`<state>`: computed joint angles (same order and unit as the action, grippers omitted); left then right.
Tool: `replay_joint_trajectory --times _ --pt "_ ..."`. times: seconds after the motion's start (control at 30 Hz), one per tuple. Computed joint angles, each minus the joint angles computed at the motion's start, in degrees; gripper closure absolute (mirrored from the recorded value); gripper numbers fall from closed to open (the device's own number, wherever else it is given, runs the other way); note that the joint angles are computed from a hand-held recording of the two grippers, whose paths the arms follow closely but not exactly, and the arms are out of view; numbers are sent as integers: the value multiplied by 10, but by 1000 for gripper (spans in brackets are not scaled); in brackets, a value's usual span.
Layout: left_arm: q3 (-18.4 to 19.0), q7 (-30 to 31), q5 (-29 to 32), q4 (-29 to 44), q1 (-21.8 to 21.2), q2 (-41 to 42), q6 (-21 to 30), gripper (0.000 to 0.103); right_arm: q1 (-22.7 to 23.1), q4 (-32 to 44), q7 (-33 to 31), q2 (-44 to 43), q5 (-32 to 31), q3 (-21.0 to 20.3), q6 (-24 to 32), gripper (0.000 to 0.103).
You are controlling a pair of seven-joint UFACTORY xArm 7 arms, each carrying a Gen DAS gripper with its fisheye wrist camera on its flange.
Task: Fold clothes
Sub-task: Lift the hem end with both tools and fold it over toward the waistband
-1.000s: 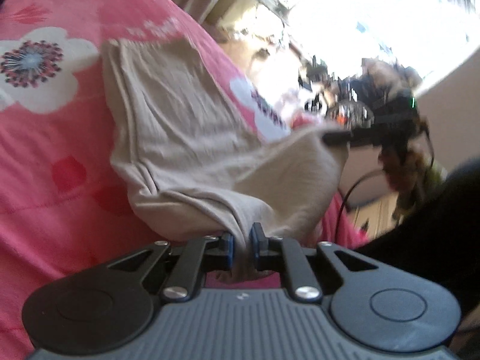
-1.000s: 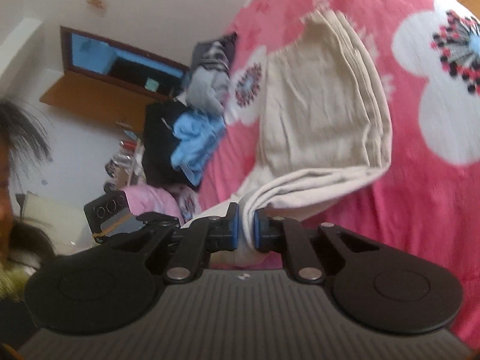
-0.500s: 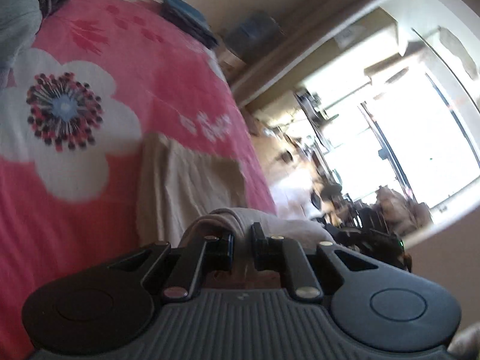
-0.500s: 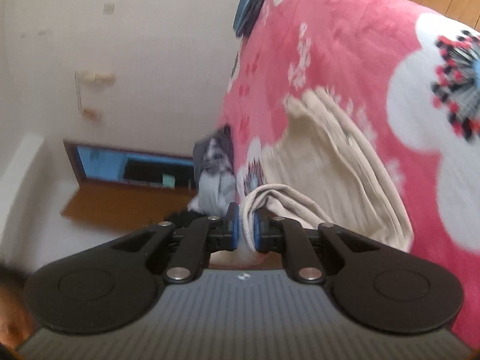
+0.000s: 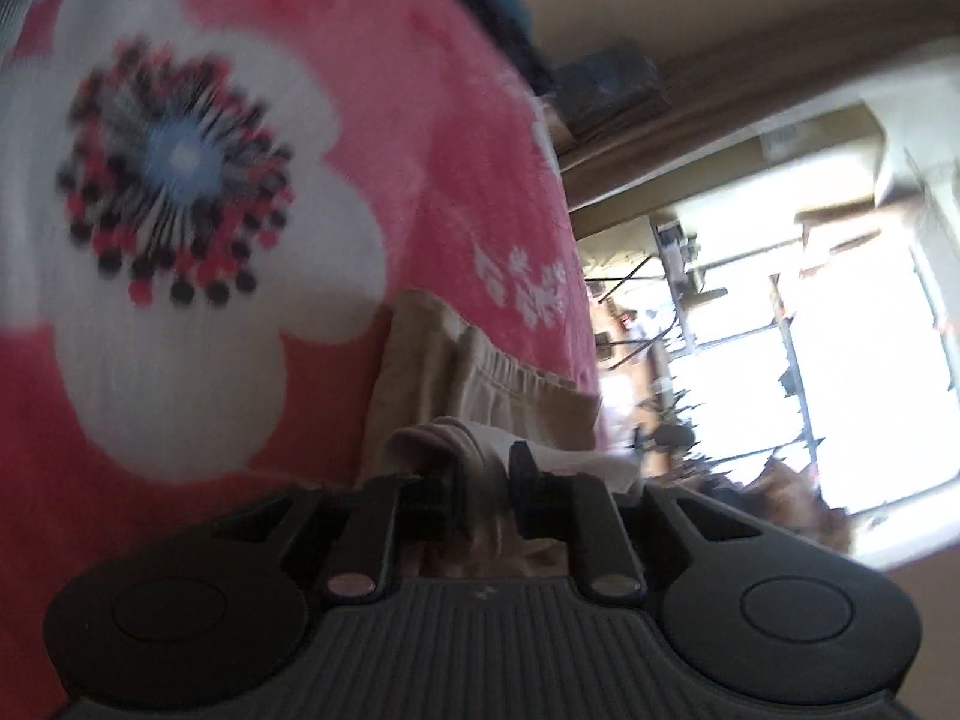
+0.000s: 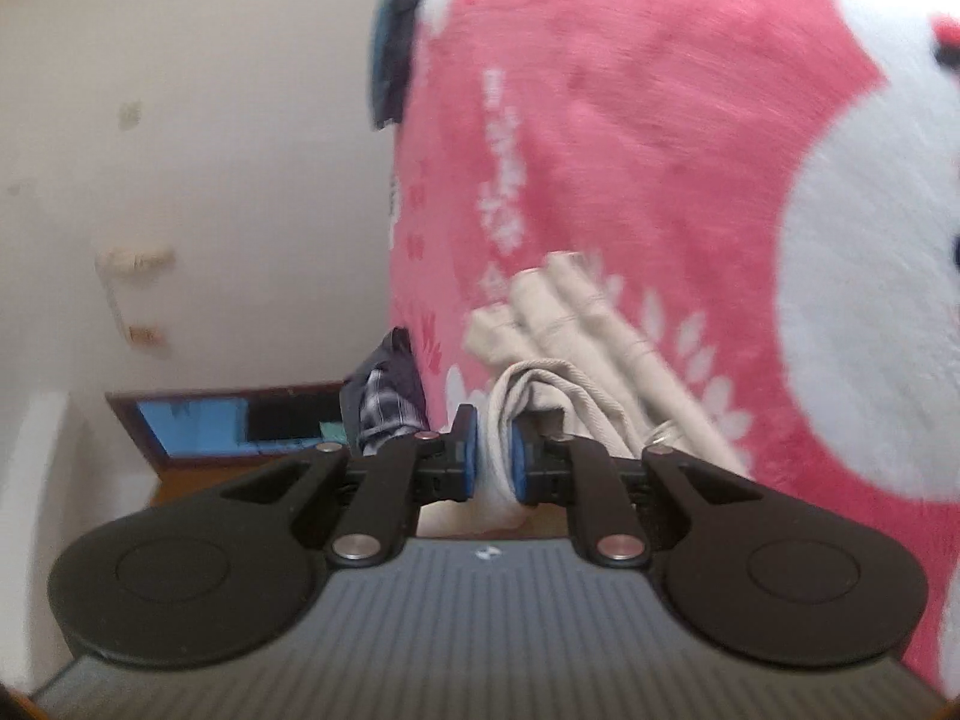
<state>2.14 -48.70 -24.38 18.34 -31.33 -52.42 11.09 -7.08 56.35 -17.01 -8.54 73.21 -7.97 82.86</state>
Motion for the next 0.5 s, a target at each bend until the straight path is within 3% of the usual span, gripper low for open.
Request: replay_joint_trajectory --times 0.03,0.1,0.17,0.23,0.4,0.5 --pt "0 -4 -6 -10 -1 -6 -22 66 -1 -5 5 5 8 -2 2 90" --pt "-3 -16 -11 -29 -2 -17 -65 45 -4 -11 6 12 24 -4 9 86" --pt "1 -38 -15 -48 -7 -27 -114 44 -8 -20 -4 14 54 -6 13 65" --pt "3 -59 -11 -60 -4 -35 -137 44 -13 -29 -13 13 87 -8 11 51" --pt "-92 -86 75 -26 123 -64 -28 44 -22 -58 -58 -20 141 -15 -22 50" --pt "-119 -50 147 29 153 -49 70 44 -10 -45 -129 -52 92 -19 -35 52"
